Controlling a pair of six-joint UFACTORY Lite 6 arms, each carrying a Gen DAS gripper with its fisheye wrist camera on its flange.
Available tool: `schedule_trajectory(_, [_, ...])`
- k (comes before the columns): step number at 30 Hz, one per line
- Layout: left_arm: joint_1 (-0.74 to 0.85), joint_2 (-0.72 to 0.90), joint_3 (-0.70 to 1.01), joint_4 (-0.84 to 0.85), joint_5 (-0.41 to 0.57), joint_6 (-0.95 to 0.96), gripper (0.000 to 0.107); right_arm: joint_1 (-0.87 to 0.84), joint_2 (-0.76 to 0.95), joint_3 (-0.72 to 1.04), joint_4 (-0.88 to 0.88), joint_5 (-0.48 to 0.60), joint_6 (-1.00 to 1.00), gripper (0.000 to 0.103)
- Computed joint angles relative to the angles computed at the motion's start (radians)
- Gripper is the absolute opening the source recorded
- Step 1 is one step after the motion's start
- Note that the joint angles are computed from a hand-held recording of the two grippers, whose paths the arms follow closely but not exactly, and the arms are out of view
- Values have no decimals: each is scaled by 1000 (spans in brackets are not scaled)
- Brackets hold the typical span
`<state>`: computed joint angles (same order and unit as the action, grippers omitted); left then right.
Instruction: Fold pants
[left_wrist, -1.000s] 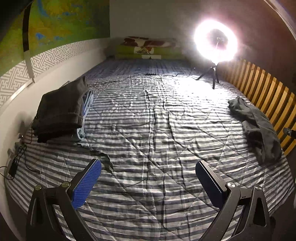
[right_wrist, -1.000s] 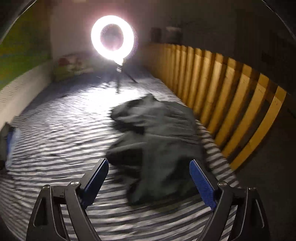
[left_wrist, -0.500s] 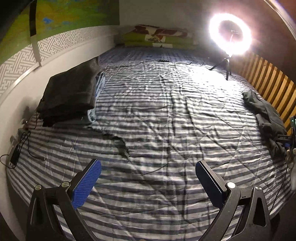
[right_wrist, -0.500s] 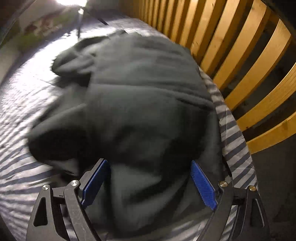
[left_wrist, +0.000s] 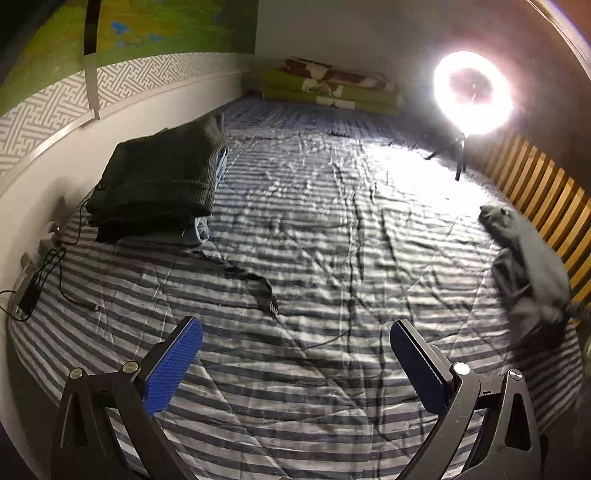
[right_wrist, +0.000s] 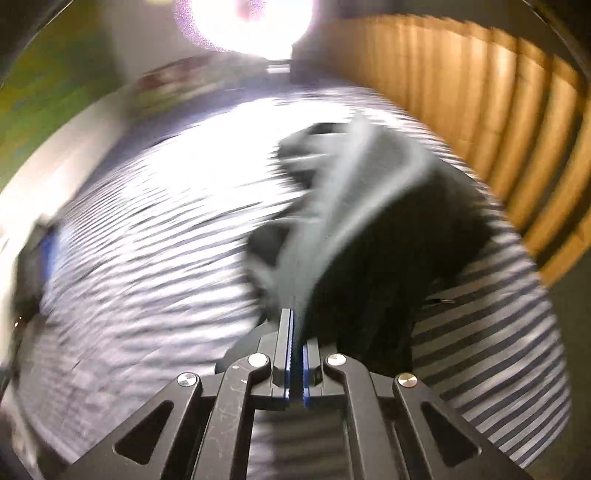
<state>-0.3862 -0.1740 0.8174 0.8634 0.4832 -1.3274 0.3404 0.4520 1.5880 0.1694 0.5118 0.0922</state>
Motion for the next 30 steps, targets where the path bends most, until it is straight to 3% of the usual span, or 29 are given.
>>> schedule_trajectory(3, [20,-67,-9,-21,-5,16,103,219,-82,-100,32,-60,27,4])
schedule_trajectory(6, [79,-144,-19,-60,-9,76,103,402,-41,-21,80,-60,63,4])
schedule_trajectory(10, [197,-169,3,-141,-19,214,103,542,-18,13,313,-68,-102,4])
schedule_trajectory(14, [262,-139,21,-189,-51,294,103,612,-42,-21,294,-47,-135,8])
schedule_trajectory(16, [259,-96,30,-277,-81,397,103,563,-119,-133,419,-49,-245,11])
schedule_trajectory(17, [240,-67,33,-322,-93,450,103,535,-165,-193,451,-52,-280,19])
schedule_trajectory(20, [150,18,26,-396,-135,515,103,419,-297,-337,413,-76,-276,31])
schedule_trajectory(23, [51,132,41,-578,-183,657,103,201,-389,-440,492,-40,-386,37])
schedule_trajectory(26, [-65,249,72,-679,-209,721,103,27,-330,-386,405,-29,-323,42])
schedule_trajectory(30, [-167,369,114,-667,-233,651,103,-135,-169,-232,284,-47,-247,52])
